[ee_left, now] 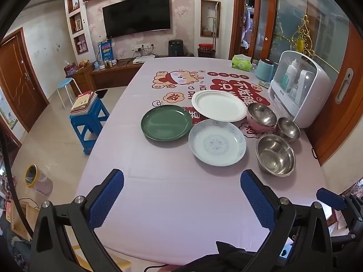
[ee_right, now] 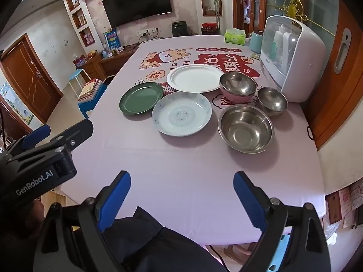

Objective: Organize plates and bowls

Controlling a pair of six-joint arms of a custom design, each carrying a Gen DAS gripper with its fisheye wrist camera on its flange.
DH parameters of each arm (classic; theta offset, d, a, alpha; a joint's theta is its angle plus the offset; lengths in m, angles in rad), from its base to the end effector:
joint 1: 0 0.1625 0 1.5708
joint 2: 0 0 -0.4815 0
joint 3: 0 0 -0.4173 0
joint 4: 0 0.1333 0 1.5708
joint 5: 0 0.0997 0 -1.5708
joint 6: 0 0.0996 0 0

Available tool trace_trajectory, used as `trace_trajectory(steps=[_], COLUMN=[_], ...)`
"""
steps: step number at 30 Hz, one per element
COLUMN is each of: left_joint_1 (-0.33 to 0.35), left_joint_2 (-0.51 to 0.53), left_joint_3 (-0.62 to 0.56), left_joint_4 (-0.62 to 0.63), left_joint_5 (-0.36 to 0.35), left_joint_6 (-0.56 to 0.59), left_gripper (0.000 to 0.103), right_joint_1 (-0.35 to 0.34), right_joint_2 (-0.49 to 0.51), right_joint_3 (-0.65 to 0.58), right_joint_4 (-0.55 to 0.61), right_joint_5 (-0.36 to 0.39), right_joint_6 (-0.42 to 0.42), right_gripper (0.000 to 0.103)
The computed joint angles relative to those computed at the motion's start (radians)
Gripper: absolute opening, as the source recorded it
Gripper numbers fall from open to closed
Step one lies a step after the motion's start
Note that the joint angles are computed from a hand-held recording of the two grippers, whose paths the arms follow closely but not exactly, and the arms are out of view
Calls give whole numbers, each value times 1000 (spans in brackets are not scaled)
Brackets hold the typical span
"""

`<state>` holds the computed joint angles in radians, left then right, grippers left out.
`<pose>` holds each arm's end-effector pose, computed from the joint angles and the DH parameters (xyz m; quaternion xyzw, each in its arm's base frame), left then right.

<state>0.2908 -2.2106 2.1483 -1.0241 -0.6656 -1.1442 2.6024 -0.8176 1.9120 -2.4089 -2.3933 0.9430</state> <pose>-0.1200 -0.2568 0.4739 0.1639 0.8639 -0.3218 0.3510 0.5458 -0.2563 0.0521 0.0913 -0.9059 0.2663 0.3162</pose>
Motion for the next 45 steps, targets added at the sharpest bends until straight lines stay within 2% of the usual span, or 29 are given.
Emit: trace_trajectory(steps=[27,30,45], left_joint_1=[1,38,61], left_joint_2=[-5,-12,-22], left_joint_3=[5,32,18], left_joint_4=[-17,-89,-123], left_joint_5=[-12,-3,-12], left_joint_6=[15,83,160], left_gripper=[102,102,102], right_joint_1=[-5,-4,-5], right_joint_2=[9,12,11], right_joint_3=[-4,-8,-8], right_joint_4=[2,5,8], right_joint_5=[5,6,7], right_joint_6=[8,11,14], right_gripper=[92,92,92])
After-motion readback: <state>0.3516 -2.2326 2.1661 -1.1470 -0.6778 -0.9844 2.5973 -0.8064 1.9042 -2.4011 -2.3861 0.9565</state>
